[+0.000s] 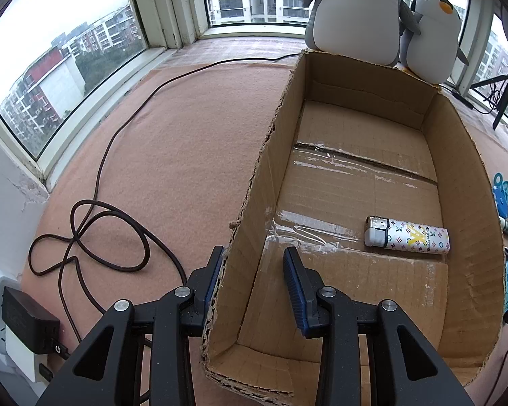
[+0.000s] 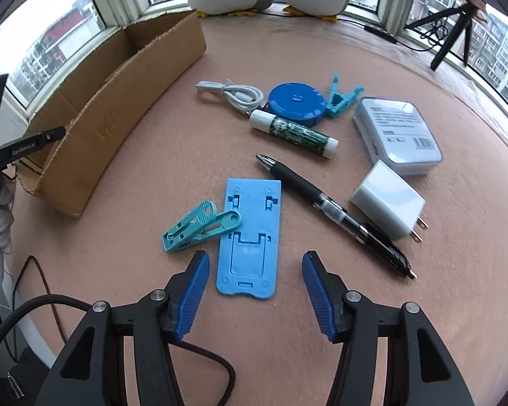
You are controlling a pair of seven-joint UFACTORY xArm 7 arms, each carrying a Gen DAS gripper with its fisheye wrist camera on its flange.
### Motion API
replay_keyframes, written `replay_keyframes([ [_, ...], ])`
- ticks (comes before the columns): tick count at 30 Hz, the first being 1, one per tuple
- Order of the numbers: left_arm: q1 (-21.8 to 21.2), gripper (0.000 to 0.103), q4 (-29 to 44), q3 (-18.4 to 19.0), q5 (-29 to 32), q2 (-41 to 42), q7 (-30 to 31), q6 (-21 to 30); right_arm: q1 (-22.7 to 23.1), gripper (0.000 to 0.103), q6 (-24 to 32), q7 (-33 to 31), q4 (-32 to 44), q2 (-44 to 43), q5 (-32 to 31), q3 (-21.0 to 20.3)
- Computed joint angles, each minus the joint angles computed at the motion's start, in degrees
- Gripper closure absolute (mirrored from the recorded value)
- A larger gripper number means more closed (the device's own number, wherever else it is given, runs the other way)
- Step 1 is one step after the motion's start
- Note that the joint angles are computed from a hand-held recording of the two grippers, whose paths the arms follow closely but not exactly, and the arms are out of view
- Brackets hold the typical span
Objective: Organize rigid objects
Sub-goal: 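Return the right gripper to the items and grasp the blue phone stand, then carry the blue phone stand into the box and open the right gripper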
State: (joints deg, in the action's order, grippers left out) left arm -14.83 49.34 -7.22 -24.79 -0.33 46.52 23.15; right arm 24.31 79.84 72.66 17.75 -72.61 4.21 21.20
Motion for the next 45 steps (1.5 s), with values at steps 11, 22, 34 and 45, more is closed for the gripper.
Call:
replay_keyframes([
  [11, -0.02, 0.065, -0.11, -0.01, -0.15, -0.06, 0.07, -0.06, -0.38, 0.068, 0.76, -2.91, 0.49, 1.8, -1.11, -1.49],
  [22, -0.08, 0.065, -0.38, 0.03, -0.25, -0.26, 0.16, -0.22, -0.67, 0.07, 2.21, -2.02, -1.05, -3.8, 0.16, -0.67],
  [34, -0.09, 0.065, -0.41, 0.07, -0.35, -0.25, 0.32, -0.3, -1.98, 0.07, 3.52, 0.02, 3.01, -3.89, -1.03, 1.26],
  [45, -0.06, 0.065, -0.4, 0.09, -0.45, -0.24, 0.48, -0.29, -8.45, 0.07, -8.99, -7.49, 10.63, 7.54, -8.2, -0.3],
])
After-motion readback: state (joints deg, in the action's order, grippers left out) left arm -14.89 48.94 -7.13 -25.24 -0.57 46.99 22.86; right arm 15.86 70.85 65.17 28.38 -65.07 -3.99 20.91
